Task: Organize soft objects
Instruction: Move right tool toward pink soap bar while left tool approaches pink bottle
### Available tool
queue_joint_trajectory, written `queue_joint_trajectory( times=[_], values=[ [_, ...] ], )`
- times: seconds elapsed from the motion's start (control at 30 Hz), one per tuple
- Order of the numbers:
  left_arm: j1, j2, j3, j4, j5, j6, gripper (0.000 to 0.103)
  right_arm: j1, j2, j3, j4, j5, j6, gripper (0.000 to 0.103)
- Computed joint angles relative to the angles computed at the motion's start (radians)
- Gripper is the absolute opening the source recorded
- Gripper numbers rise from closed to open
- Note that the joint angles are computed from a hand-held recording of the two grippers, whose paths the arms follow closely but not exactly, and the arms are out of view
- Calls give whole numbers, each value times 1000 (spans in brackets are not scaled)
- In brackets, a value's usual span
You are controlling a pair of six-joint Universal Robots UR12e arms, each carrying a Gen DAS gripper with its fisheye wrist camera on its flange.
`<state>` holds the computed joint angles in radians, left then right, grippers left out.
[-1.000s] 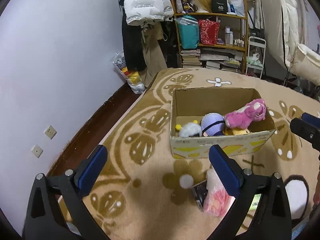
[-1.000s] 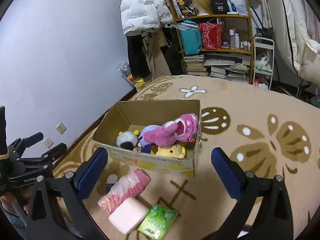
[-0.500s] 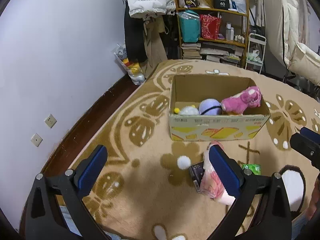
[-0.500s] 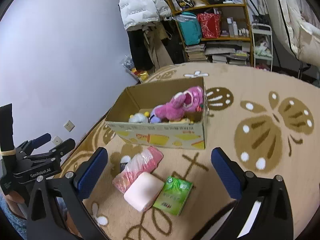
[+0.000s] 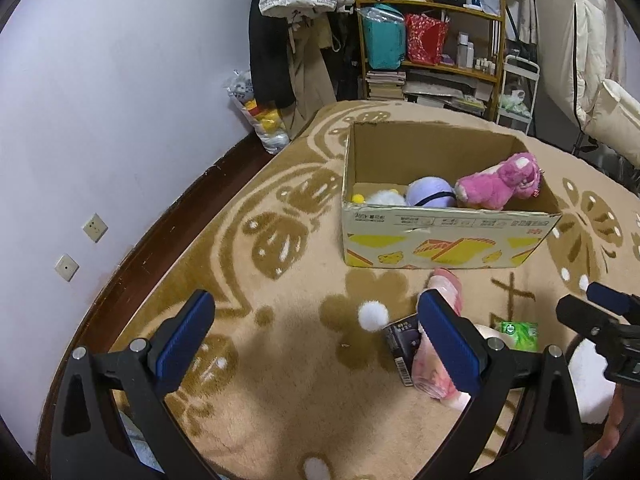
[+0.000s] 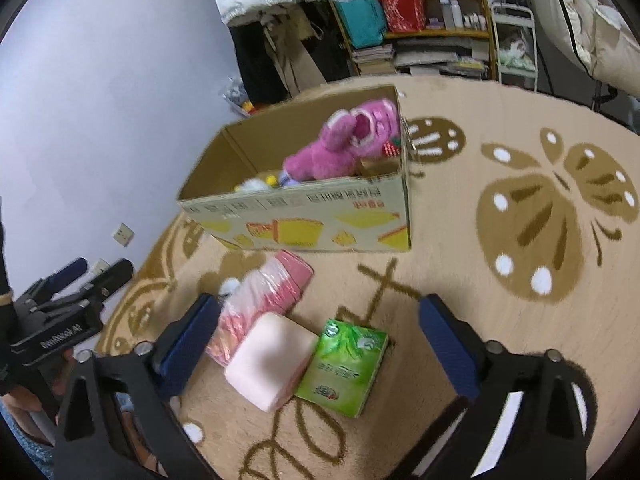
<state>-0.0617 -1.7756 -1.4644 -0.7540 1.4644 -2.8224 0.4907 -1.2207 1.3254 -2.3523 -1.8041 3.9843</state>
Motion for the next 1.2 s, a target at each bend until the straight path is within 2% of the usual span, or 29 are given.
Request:
queue_joint_trajectory(
  times=[0.23, 0.37, 0.47, 0.73, 0.97, 1.2],
  values=[
    [-4, -32, 32, -66, -2, -12, 101, -16, 10, 1, 42, 48, 38, 98],
    [-4, -40, 38, -89, -21, -14, 101, -28, 12, 11, 49, 88, 72, 88],
    [-7, -45, 40, -94, -27, -11, 101, -37, 15, 19, 45, 121, 91, 84],
    [-15, -60, 46, -152, -22, -10, 101, -55, 25, 21, 49, 169, 99, 84],
    [-21, -57, 35, -161, -15, 19, 101, -59, 41, 8, 73, 196, 87, 79],
    [-26, -50, 23, -164, -17, 45, 101, -65, 48, 9, 80, 223, 96, 78]
  ],
)
